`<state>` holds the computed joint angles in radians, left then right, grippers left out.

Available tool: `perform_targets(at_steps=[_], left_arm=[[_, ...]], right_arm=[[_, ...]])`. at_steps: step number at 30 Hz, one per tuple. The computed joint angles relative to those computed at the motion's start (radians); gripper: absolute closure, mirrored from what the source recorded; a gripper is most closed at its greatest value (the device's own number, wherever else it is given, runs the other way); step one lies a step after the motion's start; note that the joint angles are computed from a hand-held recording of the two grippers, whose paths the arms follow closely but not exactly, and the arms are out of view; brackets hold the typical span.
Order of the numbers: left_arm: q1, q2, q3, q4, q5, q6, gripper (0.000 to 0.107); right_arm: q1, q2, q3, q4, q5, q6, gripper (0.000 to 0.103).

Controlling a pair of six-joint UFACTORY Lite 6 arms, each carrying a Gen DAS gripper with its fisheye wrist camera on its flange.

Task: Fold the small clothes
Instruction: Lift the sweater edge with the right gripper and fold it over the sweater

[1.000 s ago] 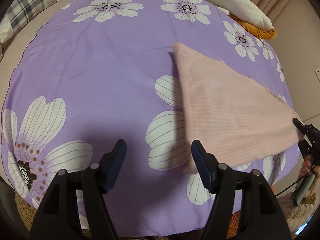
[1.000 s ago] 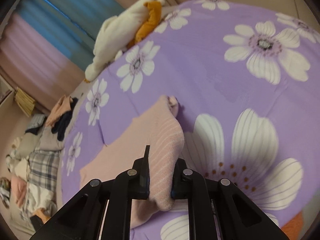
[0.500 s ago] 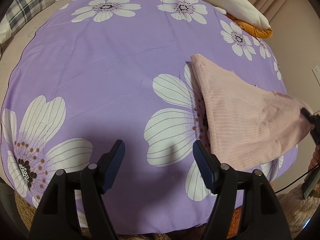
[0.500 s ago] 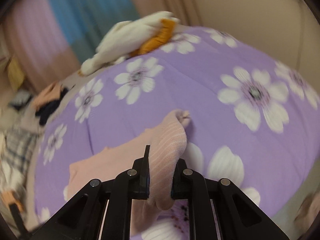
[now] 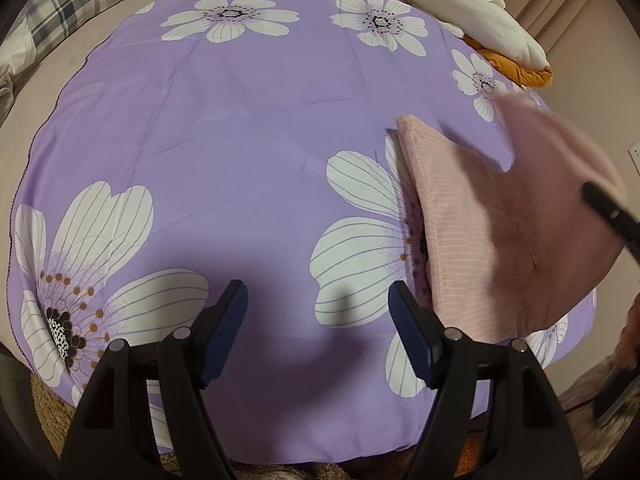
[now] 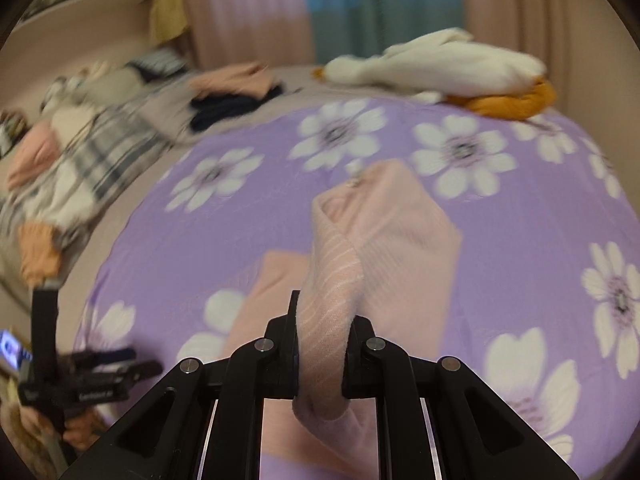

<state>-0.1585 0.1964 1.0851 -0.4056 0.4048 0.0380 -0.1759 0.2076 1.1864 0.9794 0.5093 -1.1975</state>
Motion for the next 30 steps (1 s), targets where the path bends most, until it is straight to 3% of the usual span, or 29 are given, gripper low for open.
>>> perform_targets(at_steps=[8, 16, 26, 29, 30], left_arm=[[0.012, -0.005, -0.011, 0.002, 0.008, 0.004, 0.033], [0.016, -0.007, -0.013, 0.006, 0.011, 0.002, 0.032], [0.012, 0.013, 0.002, 0.015, 0.025, -0.009, 0.031], [0.01, 0.018, 0.012, -0.008, 0.03, 0.014, 0.031], [0.01, 0.021, 0.02, -0.021, 0.035, 0.025, 0.031]], right_arm=[[0.104, 0.179, 0.009, -0.144, -0.005, 0.157, 0.089], [0.12, 0.062, -0.057, -0.092, 0.01, 0.103, 0.088], [0.143, 0.215, -0.013, -0.081, 0.026, 0.133, 0.087], [0.111, 0.197, -0.015, -0.048, 0.094, 0.099, 0.075], [0.096, 0.189, -0.018, -0.033, 0.129, 0.082, 0.063]])
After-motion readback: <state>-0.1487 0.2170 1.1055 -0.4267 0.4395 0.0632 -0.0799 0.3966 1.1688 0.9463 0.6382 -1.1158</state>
